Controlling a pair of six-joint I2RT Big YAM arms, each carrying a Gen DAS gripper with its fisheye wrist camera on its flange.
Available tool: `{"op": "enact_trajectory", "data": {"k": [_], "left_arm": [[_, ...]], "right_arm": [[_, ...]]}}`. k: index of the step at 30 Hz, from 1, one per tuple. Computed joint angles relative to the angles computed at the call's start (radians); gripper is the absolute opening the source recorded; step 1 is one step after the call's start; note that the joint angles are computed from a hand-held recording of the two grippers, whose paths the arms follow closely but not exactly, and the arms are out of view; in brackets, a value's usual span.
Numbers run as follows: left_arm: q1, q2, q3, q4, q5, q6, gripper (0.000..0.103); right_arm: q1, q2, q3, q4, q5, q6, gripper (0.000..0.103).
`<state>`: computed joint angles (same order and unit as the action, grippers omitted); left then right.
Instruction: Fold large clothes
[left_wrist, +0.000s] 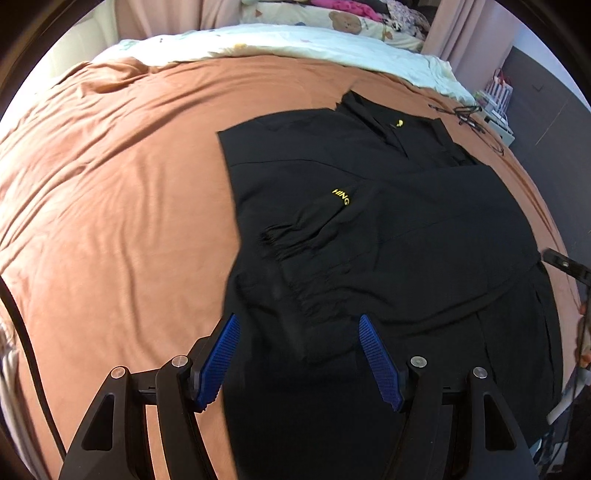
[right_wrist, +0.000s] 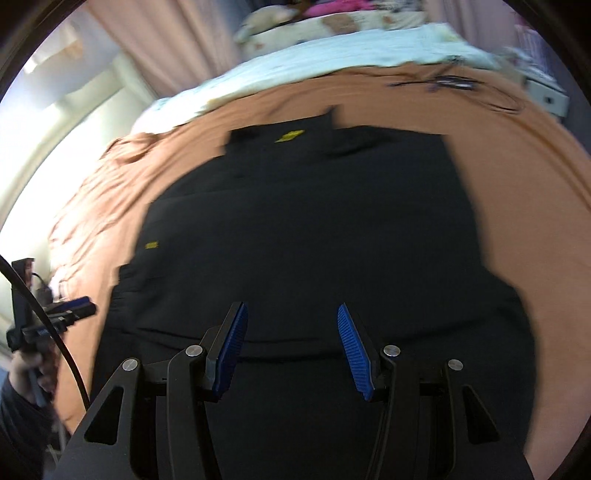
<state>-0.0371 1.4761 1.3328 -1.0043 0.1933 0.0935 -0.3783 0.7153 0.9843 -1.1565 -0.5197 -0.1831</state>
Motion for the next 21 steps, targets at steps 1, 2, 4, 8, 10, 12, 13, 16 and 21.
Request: {"op": "enact_trajectory", "data": {"k": [1,2,4,8,10,12,13,16,21], "left_arm": [[-0.008,0.02,0.009,0.011,-0.007,-0.005,0.069],[-0.012,0.034,0.016,0.017,-0.009,-0.006,0.069],[-0.021,0.069,0.037,0.03,-0.021,-0.002,0.069],[-0.033,0.129,0.078,0.04,-0.054,0.009,0.069],[-0.033,0.148,0.088,0.047,-0.039,0.013,0.069],[-0.038,0.159,0.091,0.05,-0.05,0.015,0.068],[-0.042,0.157,0.084,0.064,-0.06,0.015,0.066],[-0.052,0.13,0.047,0.123,-0.094,0.04,0.039],[-0.053,0.104,0.035,0.167,-0.147,0.089,0.0]], "right_arm": [[-0.06,0.0,0.001,-0.018,-0.017,-0.04,0.049],[-0.112,0.001,-0.002,-0.028,-0.024,-0.072,0.049],[-0.222,0.01,-0.007,-0.048,-0.019,-0.128,0.049],[-0.185,-0.065,-0.066,-0.044,0.038,-0.074,0.049],[-0.097,-0.078,-0.091,0.002,0.119,0.005,0.049],[0.036,-0.065,-0.069,0.024,0.235,0.108,0.049],[0.06,-0.067,-0.07,0.025,0.266,0.122,0.049],[0.178,-0.05,-0.079,0.05,0.433,0.187,0.049],[0.322,0.024,-0.063,0.075,0.606,0.269,0.049]]}}
